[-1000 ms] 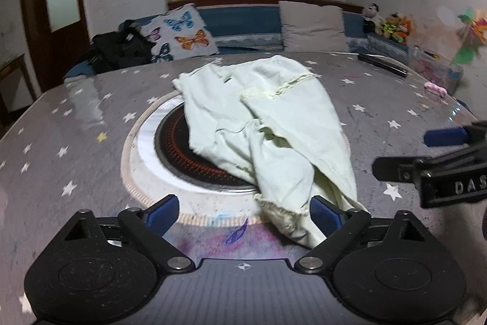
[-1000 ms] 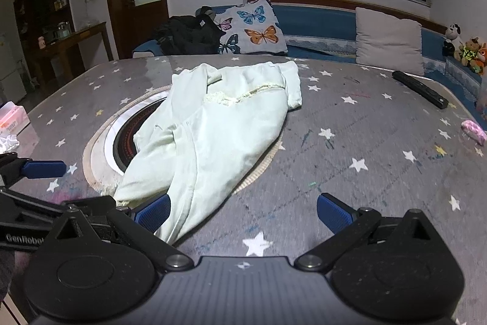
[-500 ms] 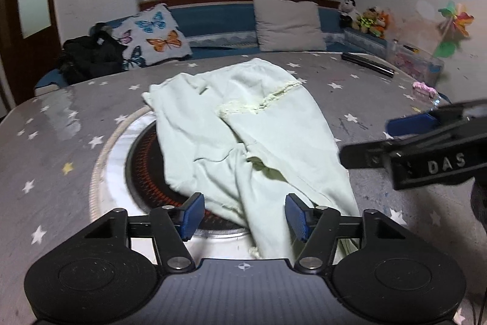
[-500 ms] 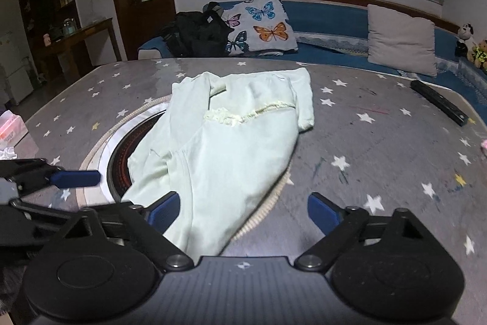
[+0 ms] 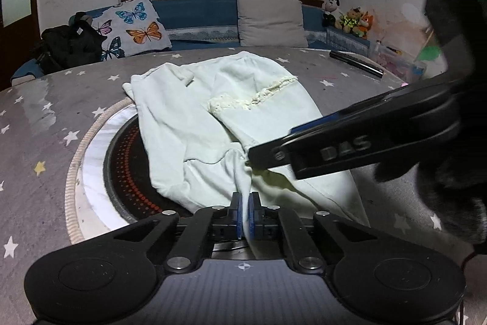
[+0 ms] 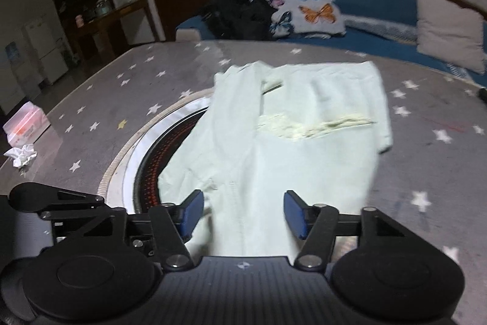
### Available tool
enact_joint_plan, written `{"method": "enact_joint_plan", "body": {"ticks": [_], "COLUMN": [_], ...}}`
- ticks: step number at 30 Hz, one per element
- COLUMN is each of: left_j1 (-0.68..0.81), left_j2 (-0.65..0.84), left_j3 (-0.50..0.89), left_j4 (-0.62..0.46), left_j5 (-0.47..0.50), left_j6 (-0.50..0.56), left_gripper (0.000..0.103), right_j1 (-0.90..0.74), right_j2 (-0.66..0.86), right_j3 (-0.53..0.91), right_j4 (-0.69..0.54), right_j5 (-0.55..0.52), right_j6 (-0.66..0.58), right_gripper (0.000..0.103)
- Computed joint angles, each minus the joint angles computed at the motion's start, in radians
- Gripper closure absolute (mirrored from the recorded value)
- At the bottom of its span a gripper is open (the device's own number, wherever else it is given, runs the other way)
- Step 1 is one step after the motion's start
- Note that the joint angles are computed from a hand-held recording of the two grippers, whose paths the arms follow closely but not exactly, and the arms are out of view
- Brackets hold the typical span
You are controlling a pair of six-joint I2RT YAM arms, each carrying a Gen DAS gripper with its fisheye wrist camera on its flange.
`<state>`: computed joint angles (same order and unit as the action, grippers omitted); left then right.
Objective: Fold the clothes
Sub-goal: 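Grasp the shirt fabric with the left tool while the right tool grasps nearby, then lift and pull the shirt with both tools to spread it out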
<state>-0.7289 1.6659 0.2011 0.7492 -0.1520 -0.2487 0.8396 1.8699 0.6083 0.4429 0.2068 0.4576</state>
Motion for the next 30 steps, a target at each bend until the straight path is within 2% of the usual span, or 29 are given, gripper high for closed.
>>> {"method": "enact_joint_plan", "body": {"ticks": [3,4,7,10,16,18,24,27,30], "left_j1": [0.008,0.011,0.038,0.051,0.009,-0.017,-0.101,-0.139,-0.164], "left_j2": [-0.027,-0.036,-0.060,-0.084,-0.119,-0.112,-0.057,-0.004,0.050], "left_j3": [-0.024,-0.032,-0.046,-0.055,-0.031,-0.009,0.009,0.025,0.046], "left_j4": [0.007,0.007,-0.007,-0.025,-0.065,-0.083,-0.034,-0.008,0.003], "left_j5": [-0.013,-0.020,-0.024,-0.027,-0.054,-0.076,-0.072,-0.082,-0.094], "left_j6": [-0.005,-0.008,-0.016,-0.018,0.002,0.002,0.044,0.073,0.086], "left_gripper": [0.101,0.101,0.102,0.102,0.096,0.079,0.065,0.063,0.063], "right_j1": [-0.007,-0.007,-0.002,0.001,0.008,0.001,-0.034,-0.052,-0.026], "right_j2": [0.052,0.065,0.068,0.016,-0.159,-0.214,-0.286,-0.296,-0.347], "right_j3": [0.037,0.043,0.029,-0.039,-0.231,-0.297,-0.408,-0.428,-0.427], "right_j4": [0.012,0.015,0.026,0.061,0.123,0.139,0.125,0.104,0.073], "right_j5": [-0.049,-0.054,-0.029,0.016,0.136,0.164,0.184,0.168,0.210], "right_j6": [-0.008,-0.004,0.023,0.049,0.112,0.142,0.211,0.209,0.180], "right_gripper": [0.065,0.074,0.092,0.098,0.098,0.098,0.098,0.098,0.091]}}
